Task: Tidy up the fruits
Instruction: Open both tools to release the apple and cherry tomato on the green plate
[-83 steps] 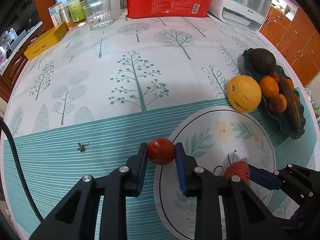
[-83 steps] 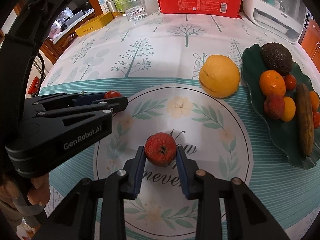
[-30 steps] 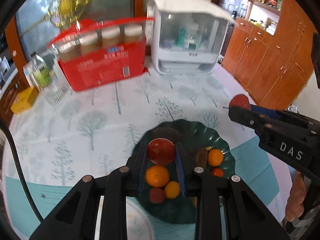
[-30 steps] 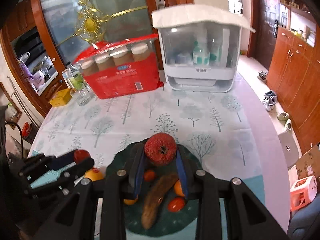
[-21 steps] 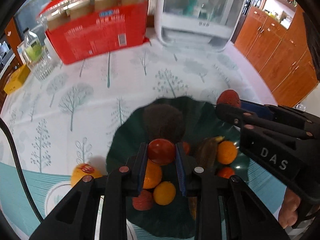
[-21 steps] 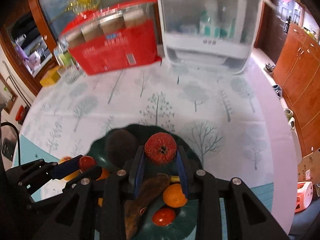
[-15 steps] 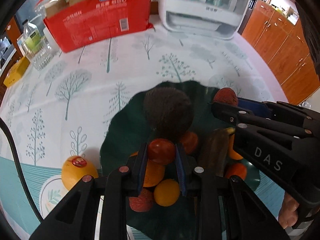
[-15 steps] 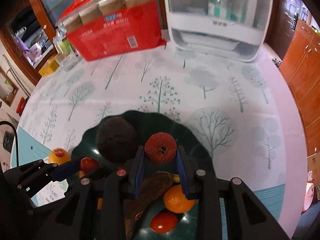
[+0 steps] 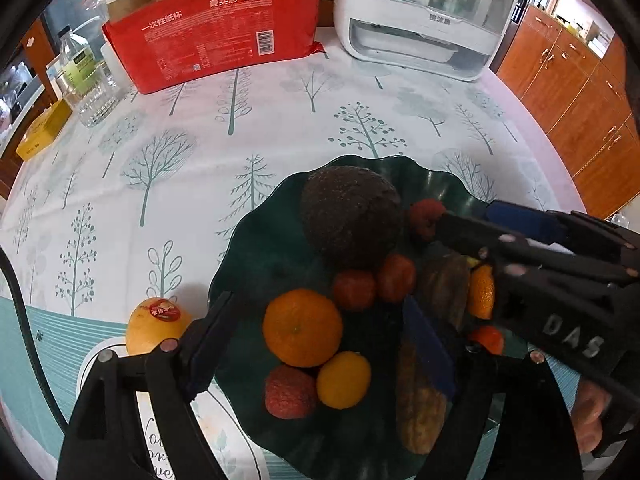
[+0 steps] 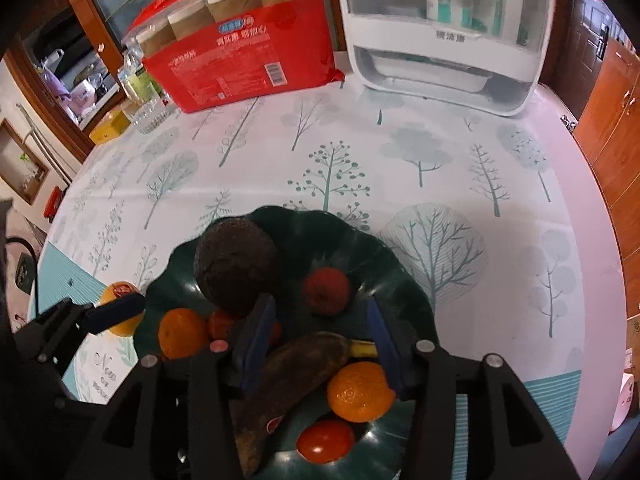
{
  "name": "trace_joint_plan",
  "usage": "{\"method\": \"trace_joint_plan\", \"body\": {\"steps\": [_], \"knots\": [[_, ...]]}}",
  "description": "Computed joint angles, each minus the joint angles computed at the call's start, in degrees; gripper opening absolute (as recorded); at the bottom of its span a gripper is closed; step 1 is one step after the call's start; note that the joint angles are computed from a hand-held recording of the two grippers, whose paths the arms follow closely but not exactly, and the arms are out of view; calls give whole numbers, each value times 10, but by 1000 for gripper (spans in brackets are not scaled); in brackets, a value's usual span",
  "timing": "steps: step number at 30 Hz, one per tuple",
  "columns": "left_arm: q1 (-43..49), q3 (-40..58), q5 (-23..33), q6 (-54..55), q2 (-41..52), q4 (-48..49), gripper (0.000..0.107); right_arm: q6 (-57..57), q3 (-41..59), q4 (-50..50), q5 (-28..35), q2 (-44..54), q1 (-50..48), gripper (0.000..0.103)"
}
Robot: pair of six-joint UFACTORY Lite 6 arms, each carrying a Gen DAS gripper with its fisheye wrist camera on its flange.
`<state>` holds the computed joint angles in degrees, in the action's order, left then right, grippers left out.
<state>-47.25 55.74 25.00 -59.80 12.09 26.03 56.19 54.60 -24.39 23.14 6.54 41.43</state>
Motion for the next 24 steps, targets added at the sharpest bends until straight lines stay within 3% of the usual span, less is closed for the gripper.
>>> {"method": "trace_joint_plan", "body": {"steps": [24], "knots": [[-12, -57, 8, 1, -96, -11, 83, 140, -24, -85, 33, -48, 53, 49]]}}
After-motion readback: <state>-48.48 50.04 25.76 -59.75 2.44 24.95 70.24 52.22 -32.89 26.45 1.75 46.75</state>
